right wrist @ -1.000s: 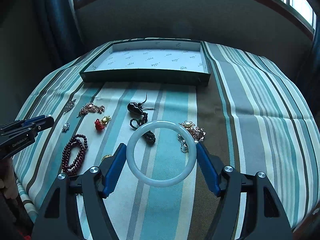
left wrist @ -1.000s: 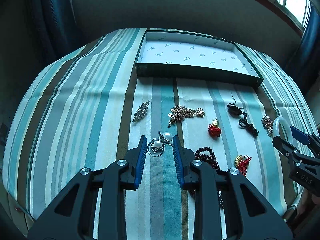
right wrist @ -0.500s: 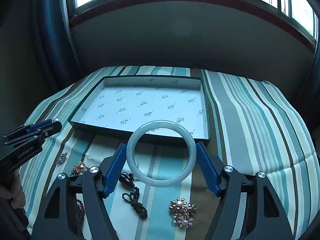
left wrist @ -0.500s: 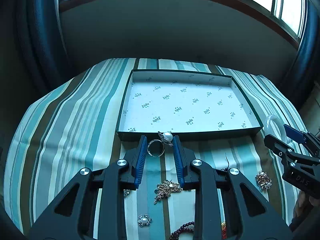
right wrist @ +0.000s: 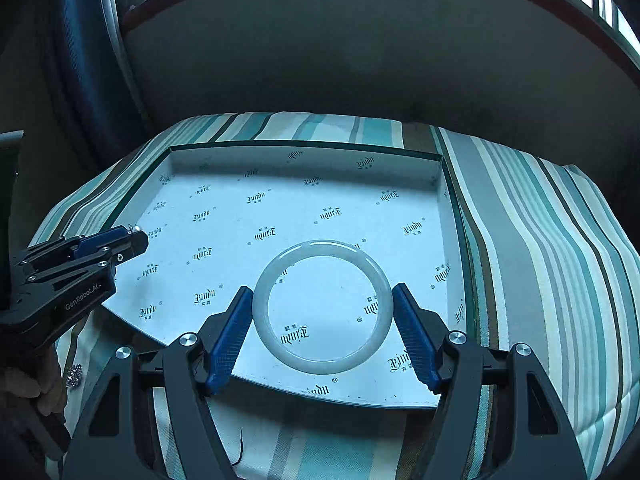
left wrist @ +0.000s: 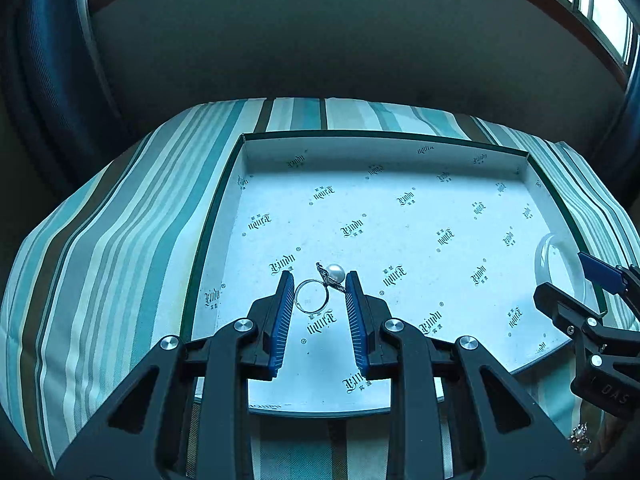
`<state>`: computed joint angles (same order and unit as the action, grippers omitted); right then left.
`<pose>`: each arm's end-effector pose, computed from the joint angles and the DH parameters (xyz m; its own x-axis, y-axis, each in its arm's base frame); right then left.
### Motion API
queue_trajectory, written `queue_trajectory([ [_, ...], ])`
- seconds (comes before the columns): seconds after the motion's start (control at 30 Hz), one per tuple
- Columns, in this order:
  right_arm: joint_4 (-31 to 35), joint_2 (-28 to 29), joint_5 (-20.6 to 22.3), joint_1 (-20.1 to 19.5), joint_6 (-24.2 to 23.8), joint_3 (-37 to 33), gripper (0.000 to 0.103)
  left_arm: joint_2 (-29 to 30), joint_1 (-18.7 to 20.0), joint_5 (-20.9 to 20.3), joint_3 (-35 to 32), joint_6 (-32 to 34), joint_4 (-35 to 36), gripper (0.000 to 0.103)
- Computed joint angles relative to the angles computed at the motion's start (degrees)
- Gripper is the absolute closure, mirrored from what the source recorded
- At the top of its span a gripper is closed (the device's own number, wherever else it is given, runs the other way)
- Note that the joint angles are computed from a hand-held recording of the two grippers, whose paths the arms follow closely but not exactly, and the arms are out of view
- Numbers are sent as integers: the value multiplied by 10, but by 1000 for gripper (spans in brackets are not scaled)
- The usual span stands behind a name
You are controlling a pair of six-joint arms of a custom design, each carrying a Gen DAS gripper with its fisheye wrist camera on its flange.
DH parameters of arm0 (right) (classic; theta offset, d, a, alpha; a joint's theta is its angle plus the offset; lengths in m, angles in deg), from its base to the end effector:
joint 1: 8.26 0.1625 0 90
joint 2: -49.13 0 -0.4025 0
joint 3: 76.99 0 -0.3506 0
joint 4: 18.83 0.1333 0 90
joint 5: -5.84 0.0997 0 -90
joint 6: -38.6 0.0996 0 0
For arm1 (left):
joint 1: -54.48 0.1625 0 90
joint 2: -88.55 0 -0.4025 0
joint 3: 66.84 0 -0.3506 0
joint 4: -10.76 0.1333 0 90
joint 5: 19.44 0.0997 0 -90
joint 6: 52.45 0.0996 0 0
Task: Organize jewelry
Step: 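Carry the ring and bangle into the white tray and open both grippers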
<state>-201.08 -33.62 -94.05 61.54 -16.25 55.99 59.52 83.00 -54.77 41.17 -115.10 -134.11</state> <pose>-0.0342 -0.4294 0.2861 -0.7192 -0.3121 0.6208 -0.5758 0.7678 -0.2810 -0.3250 -0.4208 -0.0796 -0.7047 -0.0806 -0.7049 0.3833 0.7929 -0.4738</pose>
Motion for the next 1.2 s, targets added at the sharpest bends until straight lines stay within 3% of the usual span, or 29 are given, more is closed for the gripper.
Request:
queue_trajectory([
  [0.5,-24,39,-33,-12,-8,-15,33,11,10,5,7,-4,5,74],
  [0.63,-24,40,-35,-12,-9,-18,33,8,10,10,9,-16,17,55],
  [0.77,-35,49,-38,-8,-8,-21,26,5,11,14,14,-24,24,48],
  [0.97,-32,35,-25,-12,-8,-16,26,6,10,14,9,-25,35,38],
  [1.2,-19,-10,-7,-2,-3,-1,26,-2,-9,35,-2,-73,113,21],
])
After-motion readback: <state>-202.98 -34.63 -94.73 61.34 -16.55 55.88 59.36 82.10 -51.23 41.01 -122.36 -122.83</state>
